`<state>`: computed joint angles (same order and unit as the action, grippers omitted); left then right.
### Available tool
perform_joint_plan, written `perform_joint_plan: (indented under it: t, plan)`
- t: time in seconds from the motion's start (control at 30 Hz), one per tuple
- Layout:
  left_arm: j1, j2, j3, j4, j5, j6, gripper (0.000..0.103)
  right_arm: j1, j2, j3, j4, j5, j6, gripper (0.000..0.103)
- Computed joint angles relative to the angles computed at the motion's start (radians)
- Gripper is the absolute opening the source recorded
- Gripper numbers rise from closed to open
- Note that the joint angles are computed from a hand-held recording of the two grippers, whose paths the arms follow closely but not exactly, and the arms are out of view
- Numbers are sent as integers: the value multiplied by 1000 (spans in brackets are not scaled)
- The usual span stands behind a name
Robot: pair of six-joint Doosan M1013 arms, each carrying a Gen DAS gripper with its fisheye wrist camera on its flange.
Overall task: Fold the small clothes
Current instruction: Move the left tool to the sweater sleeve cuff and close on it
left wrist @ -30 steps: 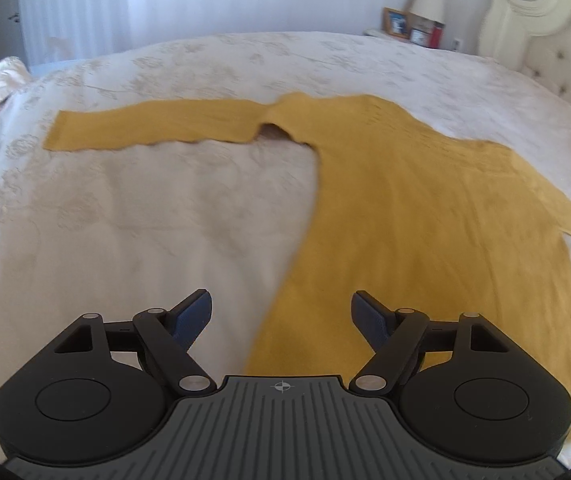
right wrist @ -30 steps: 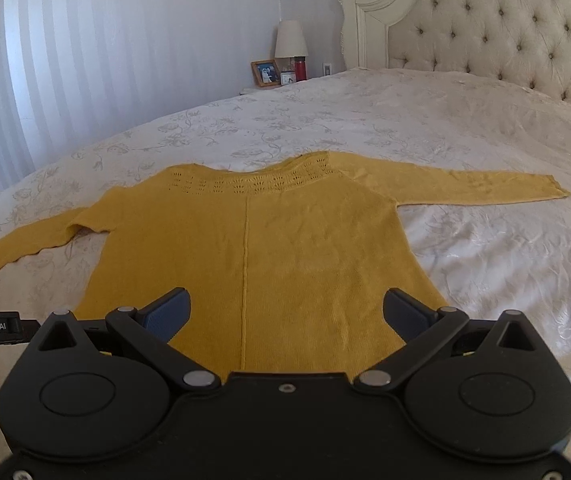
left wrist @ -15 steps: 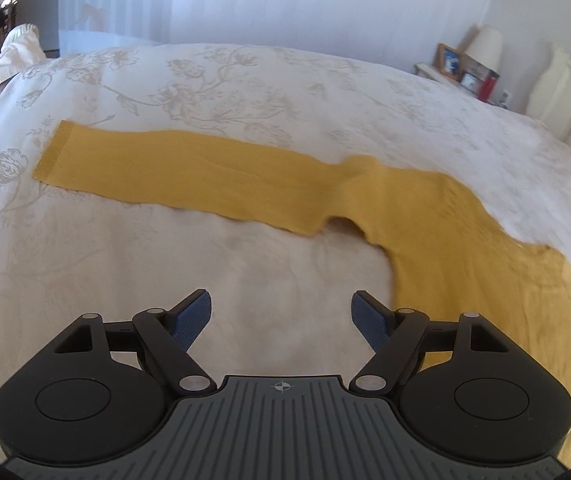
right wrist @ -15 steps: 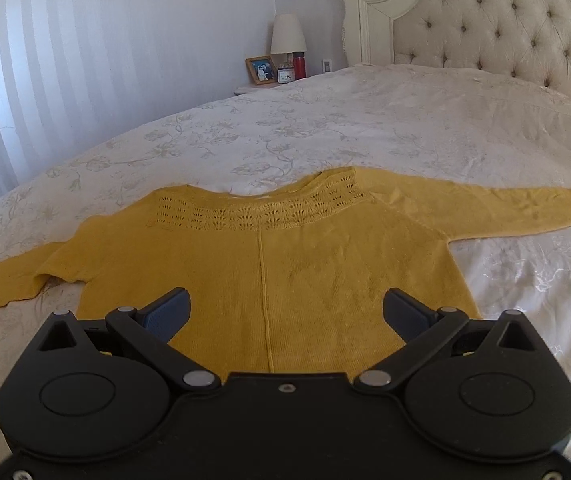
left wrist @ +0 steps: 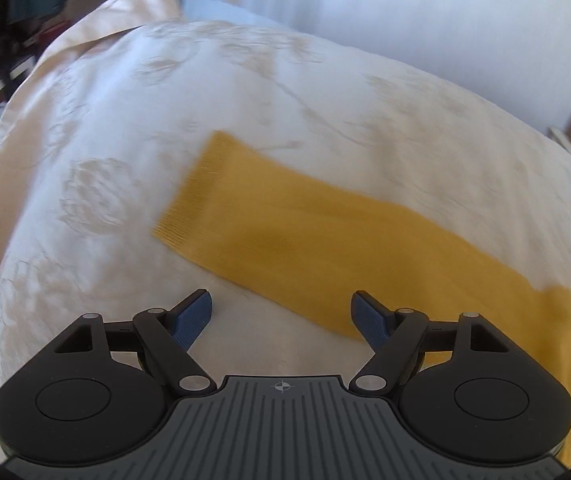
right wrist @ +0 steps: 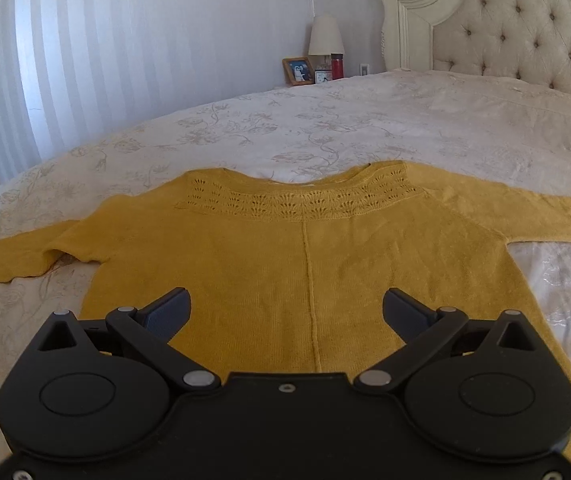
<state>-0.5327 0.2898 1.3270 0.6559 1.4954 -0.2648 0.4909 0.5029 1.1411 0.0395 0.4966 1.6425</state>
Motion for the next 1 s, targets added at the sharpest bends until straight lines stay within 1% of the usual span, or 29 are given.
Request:
perform_joint_plan:
  t: [0.1, 0.2, 0.3, 0.43, 0.53, 0.57, 0.6, 0.67, 0.7, 0.77, 0.8, 0.83, 0.87, 0.9, 0.93, 0.97, 1.0]
  plan:
    - [15, -17, 35, -1, -13, -44, 75, 6, 2, 0, -35, -16, 8, 102]
    - [29, -26, 57, 11, -45, -73, 75, 4, 6, -5, -5, -14, -8, 102]
    - [35, -25, 54, 12, -44, -85, 75, -1, 9, -7, 31, -14, -25, 102]
    - [-3, -27, 62, 58, -33, -114, 75, -5, 12, -10, 52, -10, -29, 102]
    - [-24, -26, 74, 81, -29, -198, 77, -9, 10, -8, 95, -6, -54, 102]
    - [-29, -23, 75, 91, -29, -228, 77, -9, 8, -5, 103, -8, -62, 102]
    - [-27, -18, 71, 94, -29, -233, 81, -9, 7, -2, 101, -12, -61, 102]
    - [-10, -7, 56, 76, -30, -190, 88, -10, 6, 0, 115, -15, -69, 102]
    - [1, -2, 48, 65, -34, -165, 94, -12, 7, -2, 129, -12, -73, 102]
    - [21, 4, 40, 53, -52, -115, 93, -16, 11, -7, 151, -4, -75, 102]
    - [28, 8, 32, 57, -49, -93, 83, -18, 13, -9, 157, 0, -73, 102]
    - [33, 14, 21, 65, -34, -71, 64, -20, 15, -13, 165, 6, -72, 102]
    - [36, 23, 4, 75, -8, -41, 21, -23, 18, -19, 170, 16, -66, 102]
    - [40, 24, -4, 80, -10, -16, 9, -25, 23, -28, 170, 32, -56, 102]
    - [46, 20, -9, 79, -34, 3, 6, -28, 28, -38, 168, 49, -45, 102]
    - [51, 19, -18, 80, -53, 19, 6, -31, 35, -50, 161, 74, -24, 102]
    - [49, 24, -34, 95, -55, 32, 6, -34, 44, -66, 148, 105, 0, 102]
